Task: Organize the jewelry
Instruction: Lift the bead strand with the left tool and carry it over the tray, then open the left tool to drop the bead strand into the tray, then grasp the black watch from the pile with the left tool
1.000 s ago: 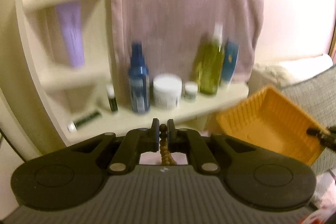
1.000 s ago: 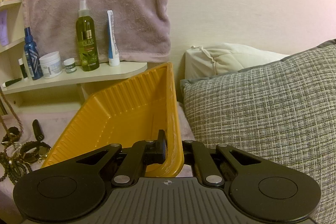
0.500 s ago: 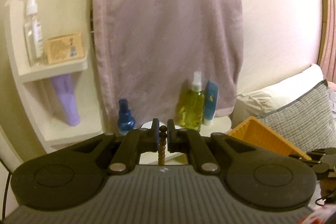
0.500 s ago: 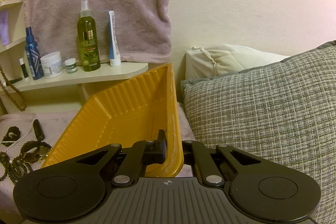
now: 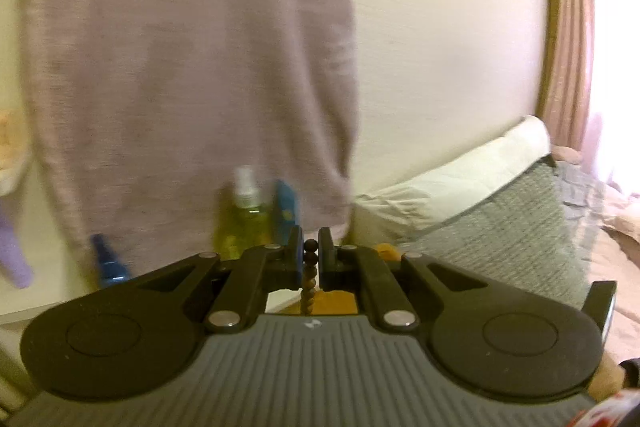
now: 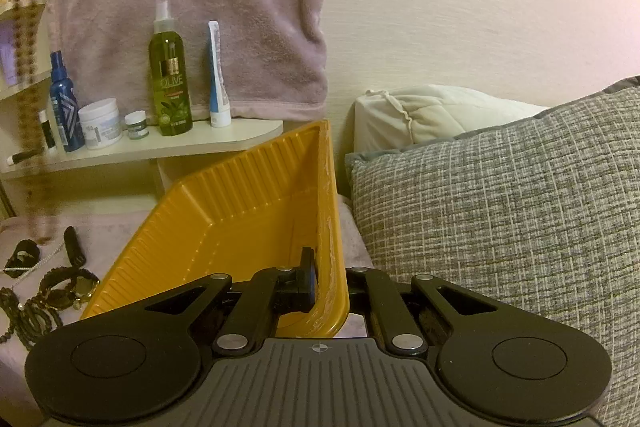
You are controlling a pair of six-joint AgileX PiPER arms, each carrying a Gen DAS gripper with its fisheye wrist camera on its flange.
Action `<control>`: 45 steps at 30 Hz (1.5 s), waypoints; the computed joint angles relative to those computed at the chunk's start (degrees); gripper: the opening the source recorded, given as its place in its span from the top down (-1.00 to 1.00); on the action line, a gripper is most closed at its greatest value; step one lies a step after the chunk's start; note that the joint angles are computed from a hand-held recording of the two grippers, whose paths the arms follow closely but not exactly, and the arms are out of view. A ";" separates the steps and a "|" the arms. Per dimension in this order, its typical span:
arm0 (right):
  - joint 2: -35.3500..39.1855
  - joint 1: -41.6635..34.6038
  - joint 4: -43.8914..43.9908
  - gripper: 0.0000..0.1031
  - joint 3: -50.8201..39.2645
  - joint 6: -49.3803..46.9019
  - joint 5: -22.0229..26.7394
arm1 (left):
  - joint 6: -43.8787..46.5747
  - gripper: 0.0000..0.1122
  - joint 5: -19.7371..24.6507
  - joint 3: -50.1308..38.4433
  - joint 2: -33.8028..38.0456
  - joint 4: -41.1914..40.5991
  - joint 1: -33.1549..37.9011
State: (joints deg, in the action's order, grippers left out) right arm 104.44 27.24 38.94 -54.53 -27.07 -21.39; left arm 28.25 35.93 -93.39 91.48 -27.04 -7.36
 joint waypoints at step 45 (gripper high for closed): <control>-0.77 -5.92 -27.37 0.90 3.93 14.79 -1.39 | -18.61 0.70 -17.49 33.32 -4.78 15.08 8.48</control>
